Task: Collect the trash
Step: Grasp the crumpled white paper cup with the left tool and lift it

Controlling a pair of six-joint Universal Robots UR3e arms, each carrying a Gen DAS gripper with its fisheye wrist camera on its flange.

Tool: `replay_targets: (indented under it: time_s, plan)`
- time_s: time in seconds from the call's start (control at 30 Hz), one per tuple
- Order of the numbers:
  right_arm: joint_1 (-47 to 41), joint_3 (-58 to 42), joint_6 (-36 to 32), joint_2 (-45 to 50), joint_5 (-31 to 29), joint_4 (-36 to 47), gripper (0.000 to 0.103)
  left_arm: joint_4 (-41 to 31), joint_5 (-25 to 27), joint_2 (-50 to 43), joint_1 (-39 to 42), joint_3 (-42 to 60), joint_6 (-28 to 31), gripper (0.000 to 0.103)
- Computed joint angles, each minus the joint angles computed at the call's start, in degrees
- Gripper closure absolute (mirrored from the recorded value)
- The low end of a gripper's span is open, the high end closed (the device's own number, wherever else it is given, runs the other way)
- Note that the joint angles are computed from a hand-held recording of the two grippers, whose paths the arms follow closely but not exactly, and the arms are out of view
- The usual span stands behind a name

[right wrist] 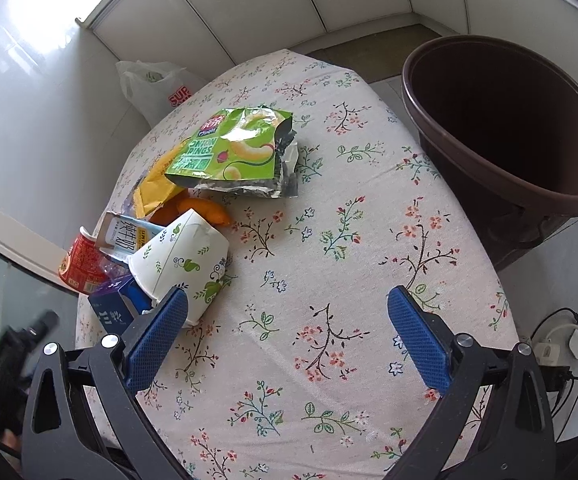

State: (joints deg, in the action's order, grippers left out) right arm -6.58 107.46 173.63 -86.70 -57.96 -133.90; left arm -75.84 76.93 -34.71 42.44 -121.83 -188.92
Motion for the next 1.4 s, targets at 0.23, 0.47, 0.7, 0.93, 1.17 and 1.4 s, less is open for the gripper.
replay_targets:
  time_s: [0.23, 0.47, 0.7, 0.93, 1.17, 1.4]
  plan:
    - [-3.64, -1.29, 3.08, 0.22, 1.73, 4.28, 0.007, 7.8, 7.92, -34.09, -25.43, 20.3, 5.6, 0.006]
    - [-12.29, 2.86, 6.75, -5.05, 6.24, -0.47, 0.007, -7.66, 19.44, -70.62, -41.54, 56.68, 14.37, 0.006]
    - [-15.96, 0.32, 5.11, -4.59, 7.03, 6.49, 0.007, -24.3, 27.73, -93.16, -47.18, 84.11, 20.72, 0.006]
    - [-15.76, -0.21, 5.77, -3.66, 6.86, 7.89, 0.007, -26.54, 26.88, -91.44, -48.7, 80.54, 20.49, 0.039]
    - [-13.78, -0.37, 6.28, -2.79, 5.63, 5.87, 0.007, -9.57, 23.37, -72.58, -46.34, 56.49, 17.2, 0.04]
    - [-10.34, 0.2, 6.37, -1.89, 2.67, 1.51, 0.007, 12.27, 10.85, -52.37, -34.94, 34.1, 4.82, 0.04]
